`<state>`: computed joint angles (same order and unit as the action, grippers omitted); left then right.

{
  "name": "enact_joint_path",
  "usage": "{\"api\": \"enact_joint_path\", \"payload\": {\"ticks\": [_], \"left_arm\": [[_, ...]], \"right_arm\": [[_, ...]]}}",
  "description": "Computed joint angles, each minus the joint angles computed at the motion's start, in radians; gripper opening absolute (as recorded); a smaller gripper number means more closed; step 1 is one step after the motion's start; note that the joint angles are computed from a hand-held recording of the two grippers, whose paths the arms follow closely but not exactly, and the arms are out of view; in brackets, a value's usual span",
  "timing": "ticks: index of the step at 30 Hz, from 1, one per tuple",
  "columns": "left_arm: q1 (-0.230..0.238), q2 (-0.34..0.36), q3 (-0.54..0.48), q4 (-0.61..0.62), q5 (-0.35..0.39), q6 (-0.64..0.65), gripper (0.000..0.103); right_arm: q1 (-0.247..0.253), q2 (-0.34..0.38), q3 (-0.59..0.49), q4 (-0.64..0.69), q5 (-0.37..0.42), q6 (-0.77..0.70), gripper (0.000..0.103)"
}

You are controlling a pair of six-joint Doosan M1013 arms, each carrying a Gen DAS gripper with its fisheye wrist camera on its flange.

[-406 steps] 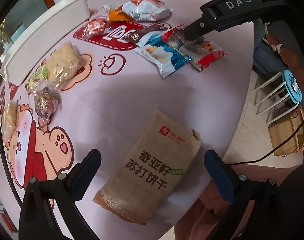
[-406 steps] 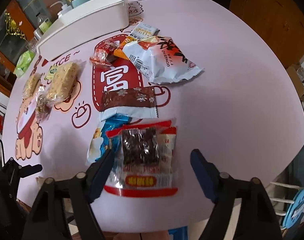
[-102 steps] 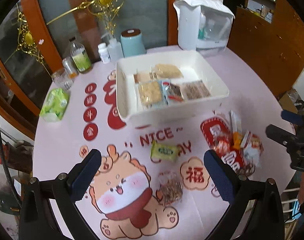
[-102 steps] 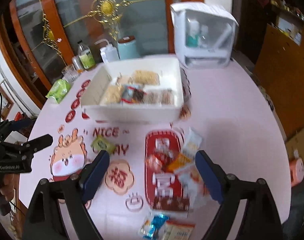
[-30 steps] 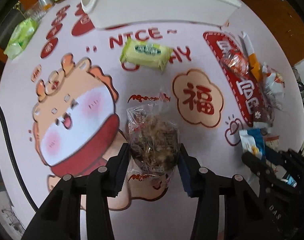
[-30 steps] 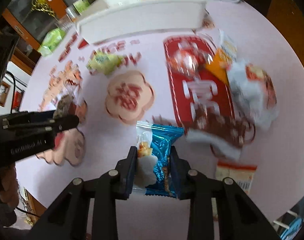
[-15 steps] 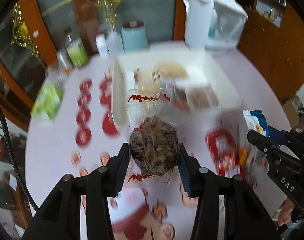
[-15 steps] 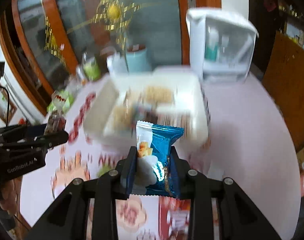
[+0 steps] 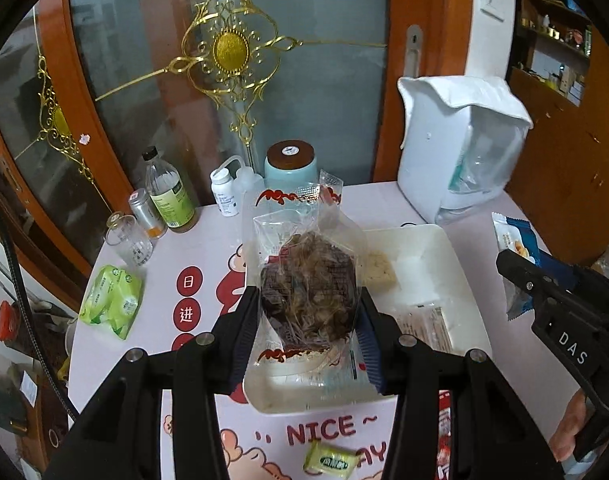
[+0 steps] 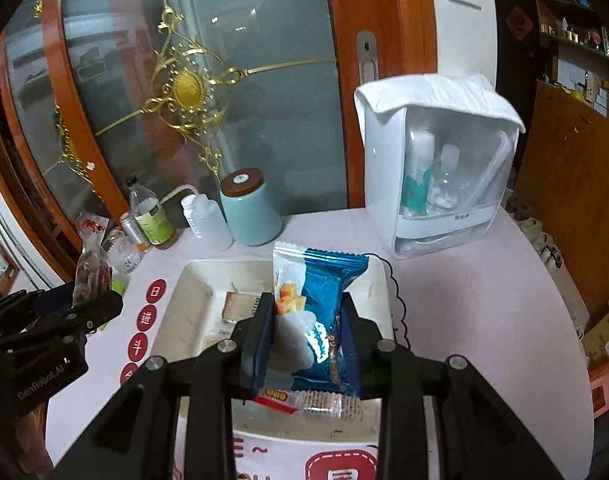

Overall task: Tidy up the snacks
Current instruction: 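Carry both packs into the white tray and open both tools, then withdraw both tools from the tray toward the remaining snack pile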

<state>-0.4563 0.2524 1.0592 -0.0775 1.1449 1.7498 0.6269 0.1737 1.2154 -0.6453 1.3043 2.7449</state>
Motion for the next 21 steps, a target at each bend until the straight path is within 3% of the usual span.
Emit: {"api": "enact_joint_path", "payload": {"ticks": [8,10,12,14,17,21], "left_arm": [[-0.020,0.059,-0.013,0.053,0.016,-0.048,0.050],[-0.024,0.071,-0.021,0.068,0.033,-0.068,0.081],[-0.022,0.076,-0.018,0.080,0.026,-0.088,0.090],[-0.017,0.079,-0.016,0.071,0.026,-0.083,0.090],[-0.009,0.090,-0.027,0.066,0.060,-0.076,0.090],[-0.001,0.080,-0.013,0.063,0.051,-0.076,0.090]], "right_arm": [[-0.047,0.033,0.013,0.105,-0.019,-0.057,0.035],[-0.059,0.042,0.015,0.149,-0.018,-0.073,0.038],[-0.066,0.045,0.023,0.179,-0.029,-0.082,0.048],[-0.069,0.044,0.032,0.198,-0.047,-0.085,0.069],[-0.069,0.045,0.035,0.207,-0.053,-0.078,0.071],[-0.066,0.043,0.037,0.219,-0.061,-0.070,0.071]]}}
